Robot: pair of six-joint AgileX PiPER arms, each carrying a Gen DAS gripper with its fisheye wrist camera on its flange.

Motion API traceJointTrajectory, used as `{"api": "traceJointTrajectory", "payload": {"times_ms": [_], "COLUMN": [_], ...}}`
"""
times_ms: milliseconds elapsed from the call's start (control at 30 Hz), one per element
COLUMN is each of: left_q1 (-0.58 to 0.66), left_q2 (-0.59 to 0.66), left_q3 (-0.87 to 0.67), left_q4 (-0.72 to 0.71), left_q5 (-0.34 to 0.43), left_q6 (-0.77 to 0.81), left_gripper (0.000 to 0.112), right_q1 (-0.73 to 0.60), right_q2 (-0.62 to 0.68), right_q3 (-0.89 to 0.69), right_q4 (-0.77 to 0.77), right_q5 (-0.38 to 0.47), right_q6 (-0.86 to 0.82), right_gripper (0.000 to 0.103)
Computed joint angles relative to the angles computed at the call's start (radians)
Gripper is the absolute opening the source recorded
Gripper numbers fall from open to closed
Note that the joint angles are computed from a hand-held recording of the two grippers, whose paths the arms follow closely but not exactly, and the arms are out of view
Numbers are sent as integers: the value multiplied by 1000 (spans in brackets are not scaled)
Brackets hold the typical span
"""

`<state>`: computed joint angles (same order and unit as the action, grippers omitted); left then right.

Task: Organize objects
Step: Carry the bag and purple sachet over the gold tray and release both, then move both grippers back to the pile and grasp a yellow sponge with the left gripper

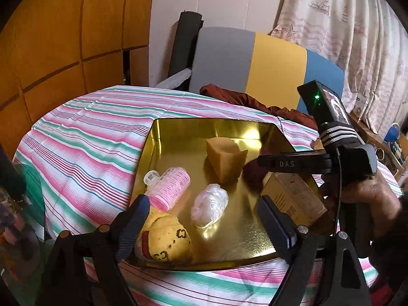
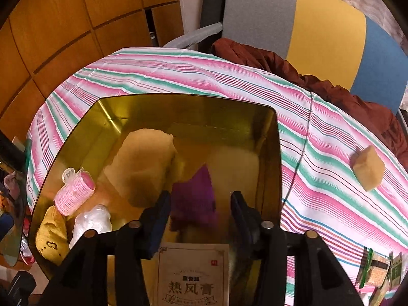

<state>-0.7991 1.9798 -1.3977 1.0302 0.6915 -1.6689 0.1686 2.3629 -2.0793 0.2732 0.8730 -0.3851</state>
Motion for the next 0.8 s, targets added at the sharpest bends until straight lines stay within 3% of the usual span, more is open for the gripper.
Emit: {"api": "traceJointTrajectory", "payload": {"times_ms": [167,400,500,567,733,800], "left_q1": [-3,-12,-19,-22,-28,-29], "left_q2": [-1,-4,-10,-15,-28,-34], "left_q3": [-2,-7,-3,0,6,7], "left_q4": [-3,-1,10,17,27,29], "left_q5": [1,10,16,17,13,0], "left_q6": [4,5,-7,-16,-17,-11], "left_gripper": [87,87,87,87,87,87], "right_q1": [-20,-97,-112,-147,-285,-358], "right_q2": [-109,-345,-426,-451,-463,-442], "right_q3": [150,490,622,674,733,712], "right_q4": [52,255,154,114,190,187], "right_q5": [-94,-313,-434,-430,-359,-303], "right_q6": [-43,-223,-131,-113,-268,-283], "right_gripper": [75,76,77,76,77,88]}}
